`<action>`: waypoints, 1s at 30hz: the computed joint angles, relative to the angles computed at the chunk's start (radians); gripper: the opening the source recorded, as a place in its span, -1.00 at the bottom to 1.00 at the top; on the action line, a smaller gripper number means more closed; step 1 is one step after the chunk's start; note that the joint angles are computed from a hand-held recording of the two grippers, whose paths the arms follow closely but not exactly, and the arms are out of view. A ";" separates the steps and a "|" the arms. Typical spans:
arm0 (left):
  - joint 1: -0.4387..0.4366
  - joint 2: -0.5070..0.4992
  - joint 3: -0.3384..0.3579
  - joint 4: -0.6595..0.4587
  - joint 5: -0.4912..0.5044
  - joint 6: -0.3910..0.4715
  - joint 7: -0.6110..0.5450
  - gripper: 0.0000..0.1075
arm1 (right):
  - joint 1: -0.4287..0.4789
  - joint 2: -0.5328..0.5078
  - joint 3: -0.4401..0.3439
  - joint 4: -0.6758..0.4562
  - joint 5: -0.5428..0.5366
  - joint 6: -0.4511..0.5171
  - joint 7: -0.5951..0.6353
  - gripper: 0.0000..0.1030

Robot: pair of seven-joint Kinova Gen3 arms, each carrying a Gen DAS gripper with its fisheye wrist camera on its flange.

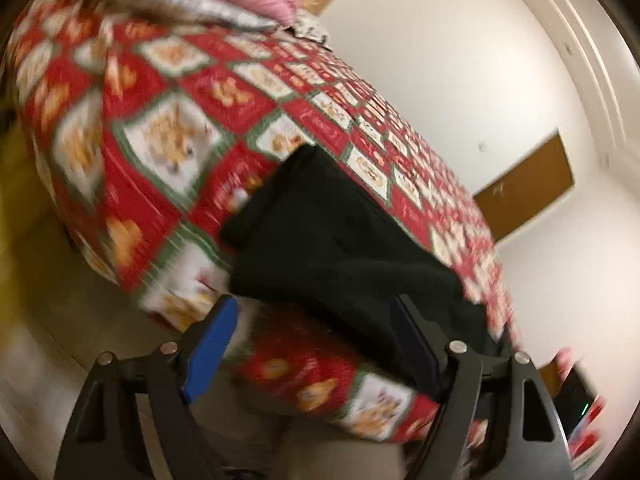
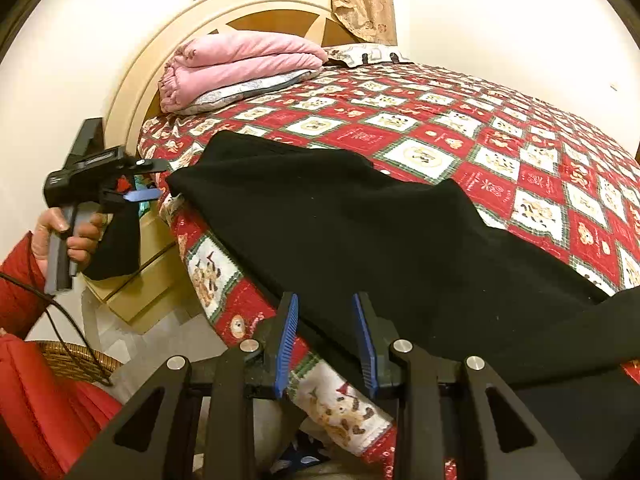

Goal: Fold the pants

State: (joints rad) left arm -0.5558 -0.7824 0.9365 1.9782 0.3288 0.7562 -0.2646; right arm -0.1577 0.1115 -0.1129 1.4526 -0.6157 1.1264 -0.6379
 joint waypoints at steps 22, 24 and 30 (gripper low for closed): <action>-0.254 -0.085 0.081 -0.193 -0.093 0.128 -0.047 -0.77 | 0.070 0.063 0.010 -0.040 -0.050 0.019 -0.151 -0.41; -0.247 -0.105 0.044 -0.165 -0.083 0.102 -0.101 -0.78 | 0.073 0.069 0.007 -0.040 -0.053 0.019 -0.157 -0.41; -0.262 0.018 0.067 -0.055 -0.009 0.097 -0.186 -0.63 | 0.054 0.084 -0.003 -0.044 -0.013 0.013 -0.190 -0.41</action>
State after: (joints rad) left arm -0.8179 -0.7649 1.0037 1.9234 0.3196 0.8535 -0.4502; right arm -0.1032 0.1950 -0.1158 1.4083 -0.6289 1.1390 -0.8281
